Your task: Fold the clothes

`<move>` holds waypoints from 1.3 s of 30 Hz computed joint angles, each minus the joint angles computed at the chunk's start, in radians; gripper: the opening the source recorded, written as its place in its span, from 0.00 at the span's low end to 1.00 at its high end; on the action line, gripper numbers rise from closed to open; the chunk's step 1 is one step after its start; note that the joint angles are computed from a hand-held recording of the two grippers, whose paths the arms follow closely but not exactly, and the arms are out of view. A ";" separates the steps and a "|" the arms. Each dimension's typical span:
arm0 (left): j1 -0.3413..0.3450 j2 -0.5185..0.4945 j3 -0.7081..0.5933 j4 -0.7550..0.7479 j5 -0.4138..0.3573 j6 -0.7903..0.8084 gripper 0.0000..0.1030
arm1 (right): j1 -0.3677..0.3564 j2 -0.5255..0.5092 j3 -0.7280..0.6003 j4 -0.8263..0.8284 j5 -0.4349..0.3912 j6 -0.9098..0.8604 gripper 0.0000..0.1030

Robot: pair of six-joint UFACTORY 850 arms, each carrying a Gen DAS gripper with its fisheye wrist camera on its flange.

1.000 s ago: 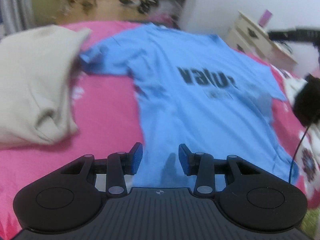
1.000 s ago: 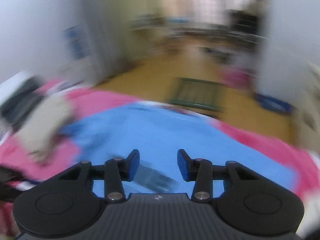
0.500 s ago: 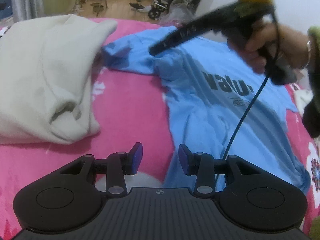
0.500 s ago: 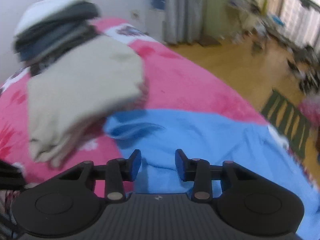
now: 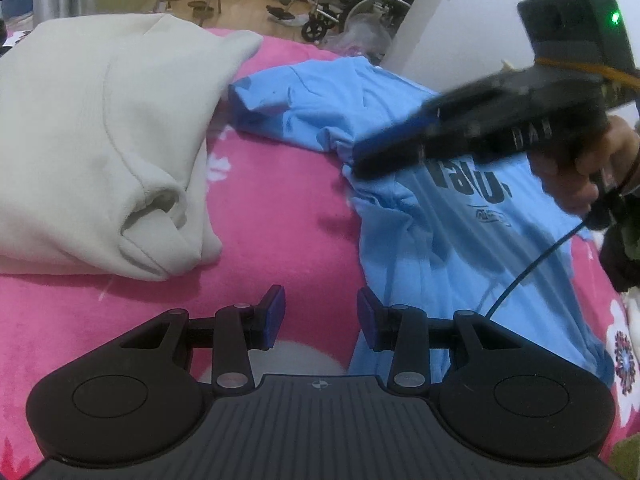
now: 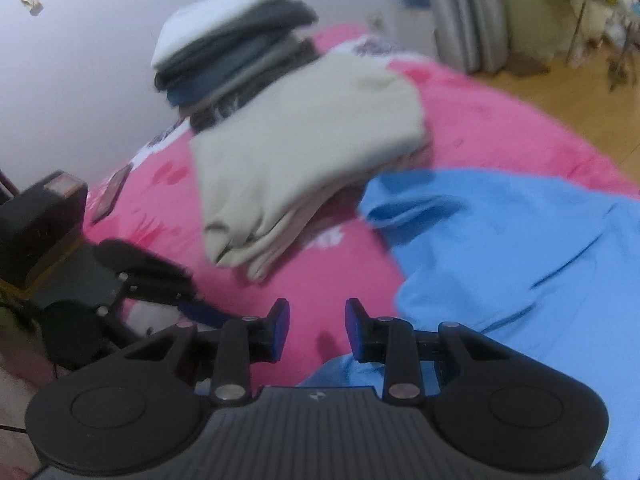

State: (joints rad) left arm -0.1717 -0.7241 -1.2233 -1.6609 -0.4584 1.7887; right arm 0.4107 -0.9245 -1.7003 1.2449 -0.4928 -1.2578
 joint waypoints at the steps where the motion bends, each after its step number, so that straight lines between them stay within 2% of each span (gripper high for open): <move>1: 0.000 0.001 0.001 -0.009 -0.003 0.012 0.38 | -0.006 0.009 0.014 0.044 0.046 0.000 0.32; 3: -0.001 0.001 0.004 -0.029 -0.010 0.037 0.38 | -0.018 0.020 0.032 0.124 0.146 0.032 0.36; 5: -0.001 0.002 0.007 -0.049 -0.018 0.061 0.38 | -0.033 0.011 0.026 0.086 0.200 0.201 0.38; 7: -0.002 0.000 0.005 -0.055 -0.024 0.066 0.38 | -0.051 -0.005 0.015 0.051 0.187 0.350 0.37; 9: -0.003 0.000 0.006 -0.066 -0.029 0.078 0.38 | -0.065 -0.018 0.014 0.113 0.147 0.371 0.32; 11: -0.005 0.002 0.008 -0.075 -0.027 0.087 0.38 | -0.071 -0.026 0.022 0.208 0.117 0.323 0.25; 12: -0.006 0.004 0.011 -0.084 -0.026 0.097 0.38 | -0.072 -0.028 0.026 0.248 0.105 0.299 0.15; 15: -0.008 0.009 0.019 -0.127 -0.021 0.143 0.38 | -0.069 -0.008 0.059 0.350 0.114 0.186 0.02; 19: -0.006 0.006 0.019 -0.182 -0.009 0.187 0.38 | -0.067 0.028 0.109 0.527 0.073 -0.047 0.00; 22: 0.002 0.002 0.015 -0.206 -0.012 0.178 0.38 | -0.059 0.045 0.134 0.611 -0.015 -0.238 0.00; 24: 0.012 0.000 0.014 -0.213 -0.031 0.156 0.38 | -0.050 0.043 0.128 0.585 -0.066 -0.289 0.00; 26: 0.024 -0.001 0.012 -0.217 -0.052 0.131 0.38 | -0.036 0.030 0.103 0.532 -0.075 -0.286 0.00; 29: 0.028 0.000 0.013 -0.228 -0.069 0.137 0.38 | -0.019 0.019 0.073 0.502 -0.002 -0.287 0.02; 32: 0.024 0.000 0.015 -0.229 -0.070 0.155 0.38 | 0.005 0.004 0.028 0.445 0.144 -0.347 0.05; 34: 0.019 -0.001 0.016 -0.220 -0.069 0.157 0.38 | 0.031 -0.016 -0.016 0.362 0.246 -0.411 0.12; 36: 0.016 -0.002 0.017 -0.210 -0.070 0.157 0.38 | 0.064 -0.033 -0.041 0.310 0.321 -0.540 0.33; 39: 0.015 -0.007 0.012 -0.182 -0.073 0.143 0.38 | 0.103 -0.063 -0.071 0.335 0.377 -0.784 0.39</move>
State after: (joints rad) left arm -0.1571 -0.7307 -1.2109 -1.8429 -0.5312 1.9315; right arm 0.5133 -0.9876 -1.7711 1.5799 -0.1160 -2.0419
